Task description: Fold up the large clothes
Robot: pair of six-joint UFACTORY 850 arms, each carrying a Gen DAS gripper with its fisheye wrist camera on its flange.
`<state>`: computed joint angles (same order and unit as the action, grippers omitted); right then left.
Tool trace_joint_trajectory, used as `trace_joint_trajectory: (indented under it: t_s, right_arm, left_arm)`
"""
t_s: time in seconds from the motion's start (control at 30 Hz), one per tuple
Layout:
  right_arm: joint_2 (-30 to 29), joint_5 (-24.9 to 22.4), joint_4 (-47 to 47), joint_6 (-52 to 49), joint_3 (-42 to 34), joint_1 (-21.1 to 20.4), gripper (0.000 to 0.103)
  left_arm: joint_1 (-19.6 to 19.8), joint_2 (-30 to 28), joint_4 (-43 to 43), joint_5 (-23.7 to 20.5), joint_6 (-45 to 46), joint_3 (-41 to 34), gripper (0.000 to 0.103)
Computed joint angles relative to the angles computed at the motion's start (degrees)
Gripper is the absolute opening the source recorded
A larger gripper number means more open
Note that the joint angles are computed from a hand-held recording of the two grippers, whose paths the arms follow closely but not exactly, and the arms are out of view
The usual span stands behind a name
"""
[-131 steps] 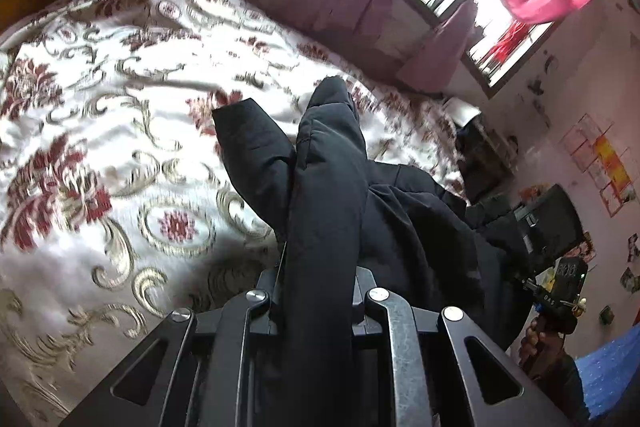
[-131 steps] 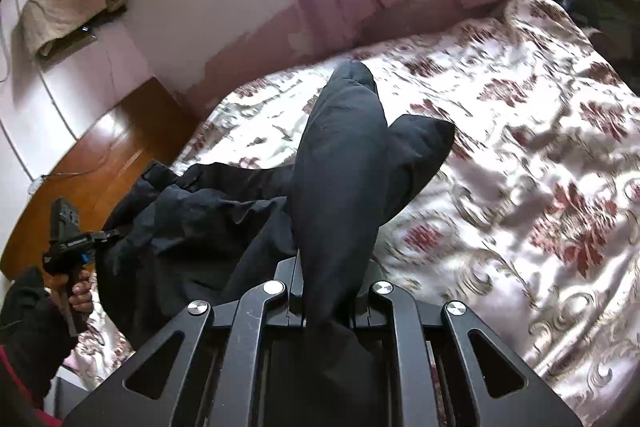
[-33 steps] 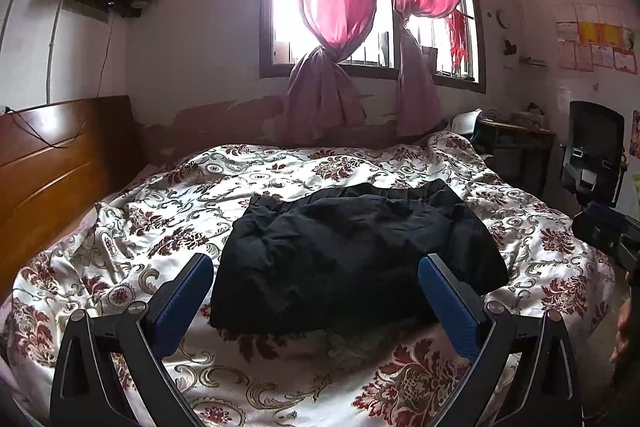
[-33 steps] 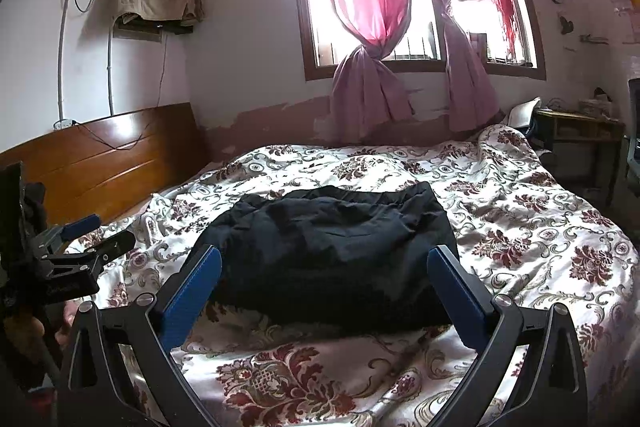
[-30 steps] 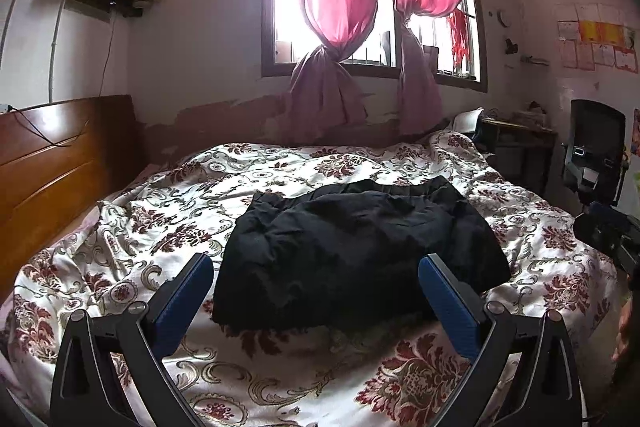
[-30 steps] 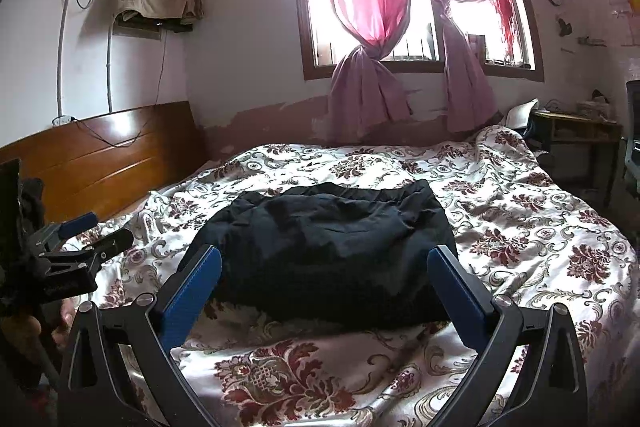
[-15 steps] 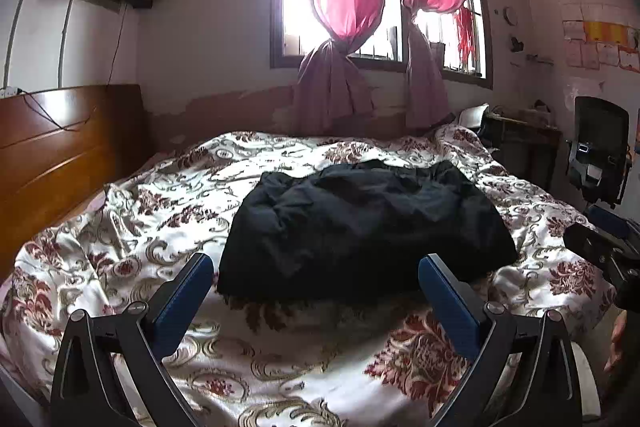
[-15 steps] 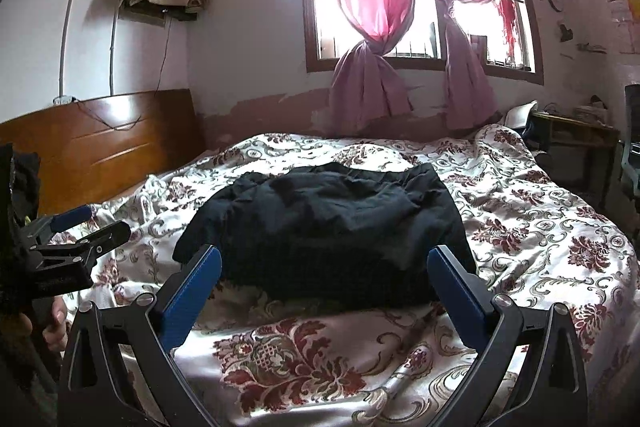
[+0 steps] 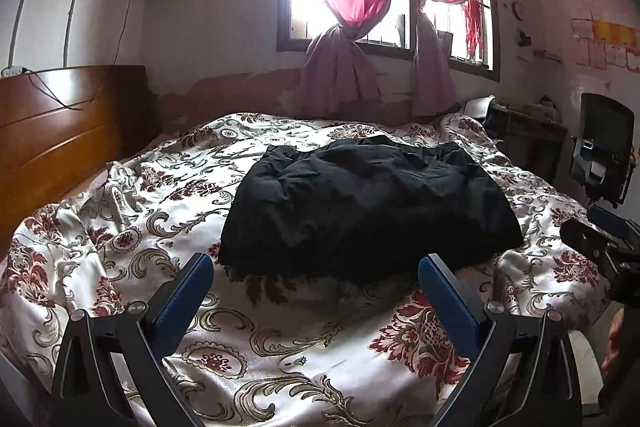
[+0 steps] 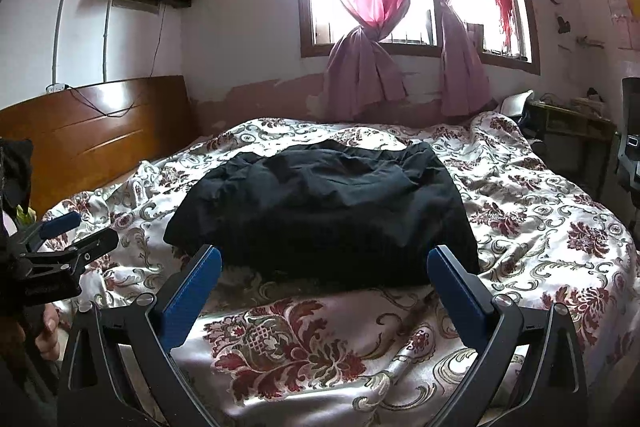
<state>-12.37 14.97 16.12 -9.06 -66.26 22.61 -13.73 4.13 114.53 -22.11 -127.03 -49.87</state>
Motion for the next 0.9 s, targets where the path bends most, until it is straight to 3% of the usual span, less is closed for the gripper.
trace_joint_trajectory:
  t_s: [0.9]
  right_arm:
    - [-0.36,-0.71,-1.9,2.01,0.16,-0.3,0.101]
  left_arm:
    - [-0.13,0.33,1.14,-0.2,-0.82,0.71,0.103]
